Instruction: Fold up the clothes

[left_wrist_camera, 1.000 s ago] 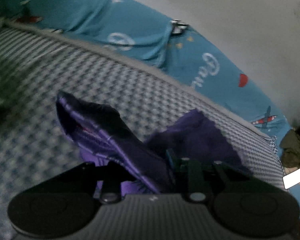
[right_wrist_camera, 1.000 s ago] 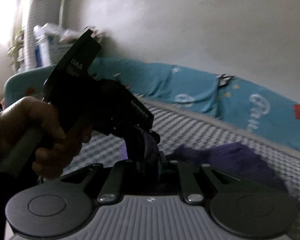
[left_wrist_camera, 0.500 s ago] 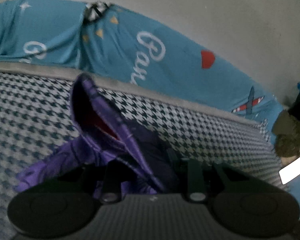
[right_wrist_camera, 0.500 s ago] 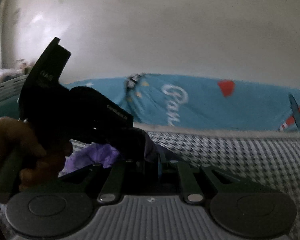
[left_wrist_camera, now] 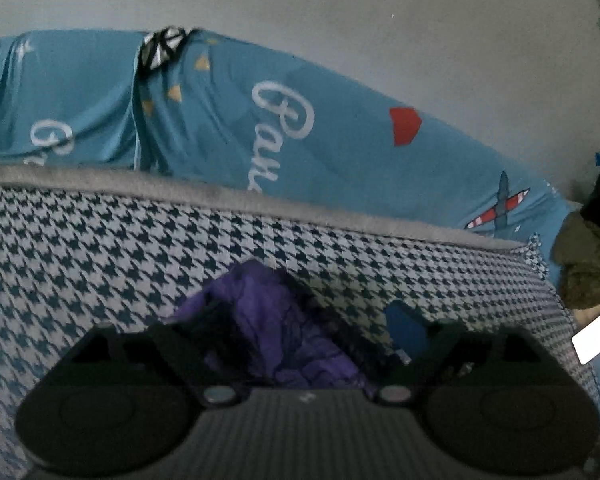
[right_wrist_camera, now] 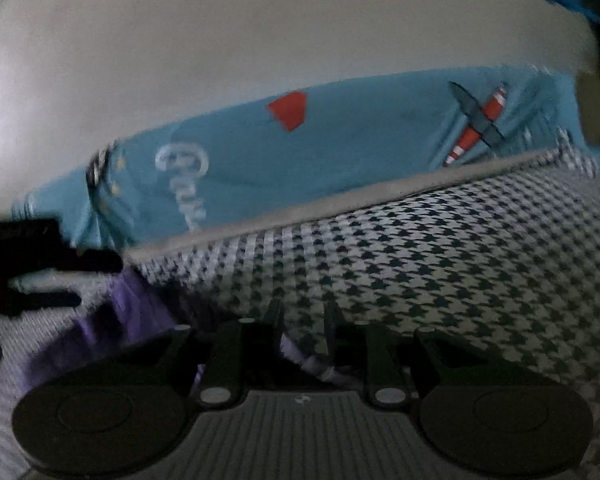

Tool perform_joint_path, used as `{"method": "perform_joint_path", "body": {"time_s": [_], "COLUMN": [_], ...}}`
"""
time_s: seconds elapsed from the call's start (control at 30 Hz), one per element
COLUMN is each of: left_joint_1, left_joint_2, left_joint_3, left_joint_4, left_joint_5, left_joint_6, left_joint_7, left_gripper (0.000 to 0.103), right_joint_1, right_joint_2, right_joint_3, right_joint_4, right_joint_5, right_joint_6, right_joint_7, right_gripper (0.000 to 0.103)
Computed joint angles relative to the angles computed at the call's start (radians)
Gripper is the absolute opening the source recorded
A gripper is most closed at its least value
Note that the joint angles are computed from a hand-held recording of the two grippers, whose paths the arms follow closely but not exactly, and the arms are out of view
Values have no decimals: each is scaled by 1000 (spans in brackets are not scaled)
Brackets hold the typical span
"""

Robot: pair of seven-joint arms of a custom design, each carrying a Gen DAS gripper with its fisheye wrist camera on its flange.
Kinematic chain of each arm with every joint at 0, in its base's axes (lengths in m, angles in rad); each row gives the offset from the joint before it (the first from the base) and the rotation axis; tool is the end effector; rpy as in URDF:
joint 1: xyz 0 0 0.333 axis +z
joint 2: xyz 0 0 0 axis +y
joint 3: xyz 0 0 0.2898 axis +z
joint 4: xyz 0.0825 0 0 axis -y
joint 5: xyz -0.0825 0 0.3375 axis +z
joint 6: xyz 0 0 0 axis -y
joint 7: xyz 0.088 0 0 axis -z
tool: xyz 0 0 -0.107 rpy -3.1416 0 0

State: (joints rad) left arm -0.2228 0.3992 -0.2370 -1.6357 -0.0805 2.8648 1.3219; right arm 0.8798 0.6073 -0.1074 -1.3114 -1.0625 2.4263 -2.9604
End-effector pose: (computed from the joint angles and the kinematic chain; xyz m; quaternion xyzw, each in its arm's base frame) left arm 0.6084 -0.2670 0.4888 -0.6168 0.6712 -0.3957 0.1117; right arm 0.4951 0.5058 0.4394 -0.5259 0.6952 -0.2944 0.3918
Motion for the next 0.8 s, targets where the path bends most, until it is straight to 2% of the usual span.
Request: {"method": "perform_joint_path", "body": {"time_s": [0.07, 0.1, 0.23, 0.27, 0.47, 0.63, 0.73, 0.8], "left_joint_1": [9, 12, 8, 19, 28, 22, 26, 21], "left_joint_2": [-32, -47, -102, -116, -202, -257, -272, -266], "left_joint_3": [3, 7, 41, 34, 40, 46, 39, 41], "left_joint_4": [-40, -59, -132, -154, -307, -413, -447, -450], "left_joint_5": [3, 9, 51, 42, 58, 88, 85, 98], "left_joint_6": [10, 9, -13, -14, 14, 62, 75, 66], "left_joint_7": [9, 13, -13, -4, -9, -46, -48, -62], "left_gripper": [90, 90, 90, 90, 91, 92, 98, 98], "right_joint_1": [13, 4, -51, -61, -71, -72, -57, -42], "right_joint_2": [-61, -66, -67, -64, -41, 21, 47, 62], "right_joint_3": [-23, -16, 29, 38, 55, 82, 87, 75], "right_joint_4": [-87, -93, -107, -110, -122, -63, -17, 10], "right_joint_5": [-80, -99, -94, -84, 26, 168, 271, 330], "right_joint_6": [64, 84, 218, 256, 397, 371, 248, 166], "right_joint_7": [102, 105, 31, -3, -139, -350, -446, -475], "right_gripper": [22, 22, 22, 22, 22, 22, 22, 22]}}
